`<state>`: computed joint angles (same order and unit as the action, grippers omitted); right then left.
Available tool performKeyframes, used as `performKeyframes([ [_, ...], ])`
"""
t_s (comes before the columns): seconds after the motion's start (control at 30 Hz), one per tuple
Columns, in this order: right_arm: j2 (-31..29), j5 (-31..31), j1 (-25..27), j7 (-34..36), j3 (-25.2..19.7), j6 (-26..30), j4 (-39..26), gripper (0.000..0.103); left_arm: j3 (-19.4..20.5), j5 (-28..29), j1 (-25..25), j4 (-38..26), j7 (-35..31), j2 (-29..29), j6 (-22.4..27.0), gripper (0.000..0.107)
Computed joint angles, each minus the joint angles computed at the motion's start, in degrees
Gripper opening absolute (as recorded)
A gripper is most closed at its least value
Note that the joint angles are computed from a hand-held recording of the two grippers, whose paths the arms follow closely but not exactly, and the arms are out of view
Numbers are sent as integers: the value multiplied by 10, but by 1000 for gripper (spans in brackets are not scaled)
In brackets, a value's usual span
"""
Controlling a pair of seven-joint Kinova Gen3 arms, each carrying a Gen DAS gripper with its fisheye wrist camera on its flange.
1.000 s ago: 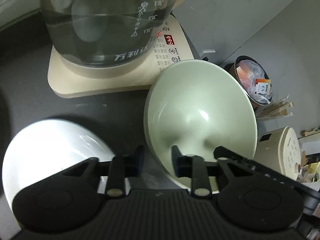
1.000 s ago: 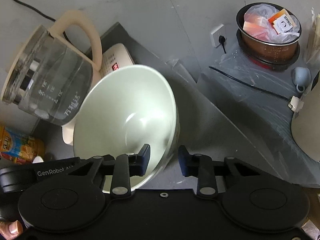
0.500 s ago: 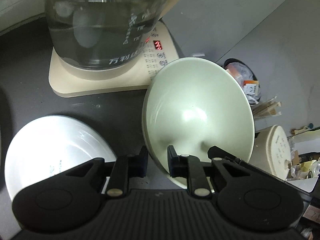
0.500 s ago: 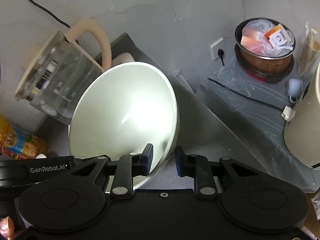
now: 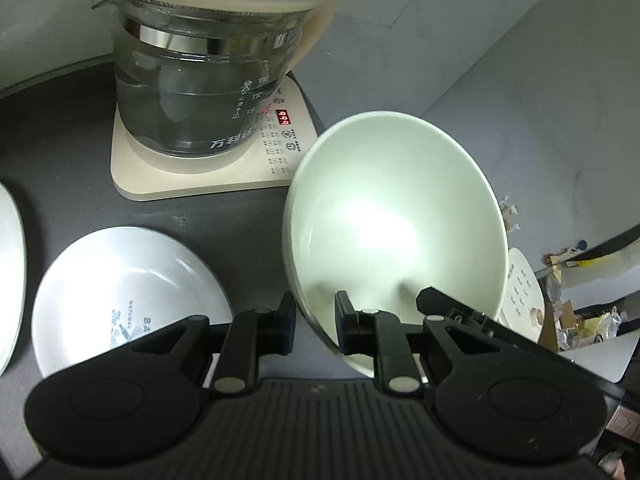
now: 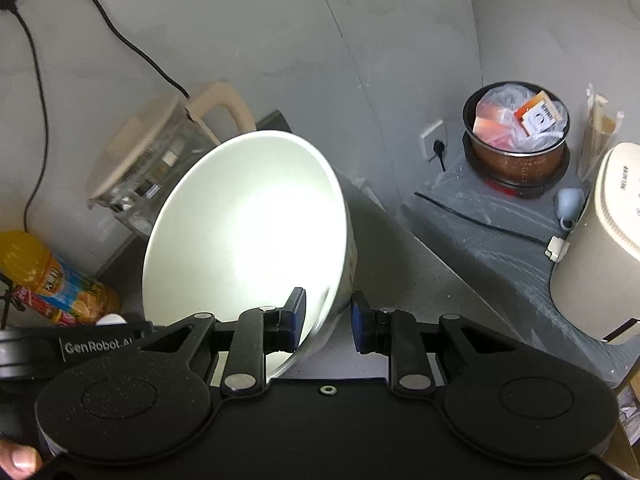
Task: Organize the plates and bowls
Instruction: 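Carry the cream bowl onto the nested bowls and open both grippers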
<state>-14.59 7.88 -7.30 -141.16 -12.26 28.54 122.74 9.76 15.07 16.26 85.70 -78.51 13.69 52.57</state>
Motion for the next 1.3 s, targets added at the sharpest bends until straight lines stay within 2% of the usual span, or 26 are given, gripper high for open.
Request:
performKeyframes([
  [0.43,-75,71,40,-154,-135,65,-2,24,-6,55,-30,65,-80,-84,13,18],
  [0.67,-110,85,55,-220,-192,83,7,24,-19,89,-43,103,-136,-126,21,19],
  [0.83,-133,82,67,-257,-235,99,11,24,-37,130,-57,128,-188,-155,31,19],
  [0.93,-145,75,73,-272,-261,115,9,25,-42,135,-59,144,-205,-172,33,19],
  [1.3,-171,19,62,-281,-293,144,18,26,-61,156,-67,188,-244,-206,55,19],
])
